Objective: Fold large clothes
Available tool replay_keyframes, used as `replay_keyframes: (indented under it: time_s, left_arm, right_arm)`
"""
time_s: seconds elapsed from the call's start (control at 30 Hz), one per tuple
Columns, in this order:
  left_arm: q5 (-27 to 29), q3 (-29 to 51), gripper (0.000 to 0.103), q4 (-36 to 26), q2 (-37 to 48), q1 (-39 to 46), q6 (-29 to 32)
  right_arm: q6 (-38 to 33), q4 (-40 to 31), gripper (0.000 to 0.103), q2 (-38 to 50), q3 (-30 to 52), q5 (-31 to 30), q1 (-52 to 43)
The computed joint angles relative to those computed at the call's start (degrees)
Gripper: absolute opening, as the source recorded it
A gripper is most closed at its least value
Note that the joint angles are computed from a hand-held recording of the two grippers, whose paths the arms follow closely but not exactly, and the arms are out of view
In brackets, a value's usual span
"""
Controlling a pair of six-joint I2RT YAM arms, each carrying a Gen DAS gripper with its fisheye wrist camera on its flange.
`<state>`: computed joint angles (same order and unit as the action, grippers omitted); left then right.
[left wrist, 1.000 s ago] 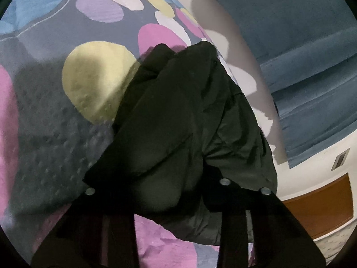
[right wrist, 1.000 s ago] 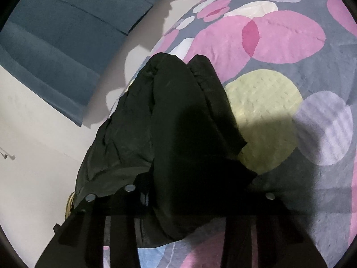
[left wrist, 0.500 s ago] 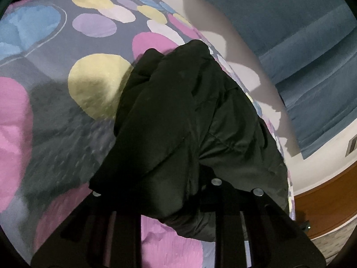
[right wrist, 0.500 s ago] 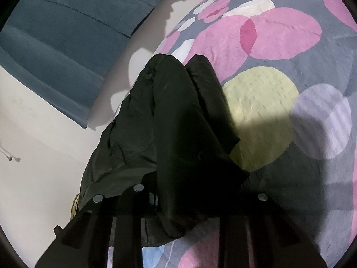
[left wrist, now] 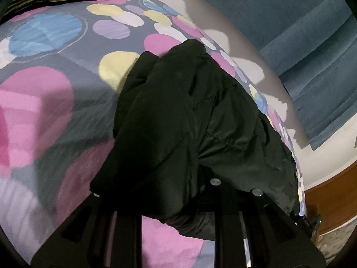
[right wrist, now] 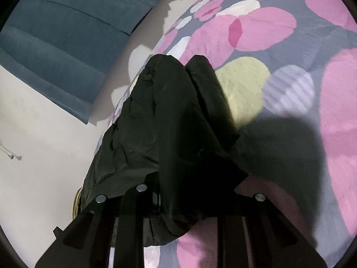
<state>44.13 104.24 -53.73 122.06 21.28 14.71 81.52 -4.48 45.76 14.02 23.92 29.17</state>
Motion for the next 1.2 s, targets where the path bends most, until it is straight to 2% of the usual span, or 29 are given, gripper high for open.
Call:
replay_keyframes:
  time_s: [0.4, 0.63, 1.0, 1.2]
  left_arm:
    - [-0.8, -8.0, 0.020, -4.7, -6.8, 6.2, 8.3]
    - [-0.6, -10.3, 0.020, -7.8, -9.2, 9.4, 12.3]
    - [-0.7, -12.9, 0.020, -9.1, -11.5, 11.7, 15.5]
    - [-1.5, -14.3, 0.022, -7.2, -11.5, 11.4, 15.9]
  right_arm:
    - [19.0, -17.6, 0.023, -7.3, 1.2, 16.7, 23.2]
    - [26.4, -23.7, 0.023, -7.1, 2.7, 21.1, 30.3]
    - [24.6, -23.8, 0.023, -10.1, 1.9, 19.5, 28.4]
    - [21.9, -21.5, 0.023, -12.4, -0.3, 17.8, 26.4]
